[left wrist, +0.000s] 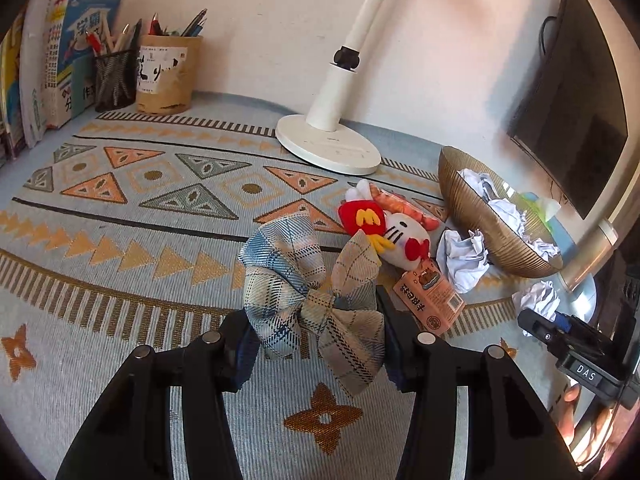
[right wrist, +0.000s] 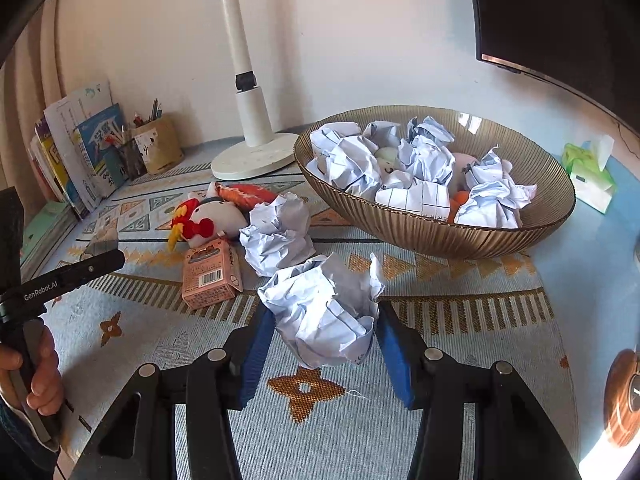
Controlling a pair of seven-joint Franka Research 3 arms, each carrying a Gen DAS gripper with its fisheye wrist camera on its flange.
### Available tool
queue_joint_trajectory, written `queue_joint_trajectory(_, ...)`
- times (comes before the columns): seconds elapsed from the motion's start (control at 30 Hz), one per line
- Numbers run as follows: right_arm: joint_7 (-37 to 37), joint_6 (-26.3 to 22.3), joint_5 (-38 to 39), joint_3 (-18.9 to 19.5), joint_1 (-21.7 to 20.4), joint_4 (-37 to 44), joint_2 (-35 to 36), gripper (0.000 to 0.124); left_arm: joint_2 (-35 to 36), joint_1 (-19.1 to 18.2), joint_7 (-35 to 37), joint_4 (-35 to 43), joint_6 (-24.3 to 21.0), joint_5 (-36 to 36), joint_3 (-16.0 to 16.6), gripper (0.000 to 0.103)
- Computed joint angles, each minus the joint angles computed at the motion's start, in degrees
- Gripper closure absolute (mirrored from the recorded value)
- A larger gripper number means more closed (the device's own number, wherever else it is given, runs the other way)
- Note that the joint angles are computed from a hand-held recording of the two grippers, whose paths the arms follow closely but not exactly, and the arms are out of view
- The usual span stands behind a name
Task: Organize objects
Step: 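Lift plaid bow plush with left tool while right tool lifts paper ball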
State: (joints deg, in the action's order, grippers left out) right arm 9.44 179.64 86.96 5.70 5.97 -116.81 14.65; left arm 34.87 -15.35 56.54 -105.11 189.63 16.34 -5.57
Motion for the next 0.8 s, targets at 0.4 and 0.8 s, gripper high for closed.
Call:
queue_joint_trajectory(0.4, 4.22, -0.01, -7.93, 1.69, -0.83, -1.74, -0.25, 0.072, 0.09, -0.11, 0.13, 0.13, -0.3, 0.39, -0.07, 0.054)
queue_joint_trajectory(0.8, -2.87, -8.75, 2.09, -0.25, -2.21, -1.85, -2.57, 0.025, 0.06, -0.59, -0.07, 0.14, -0.2, 0.22, 0.42, 0.054)
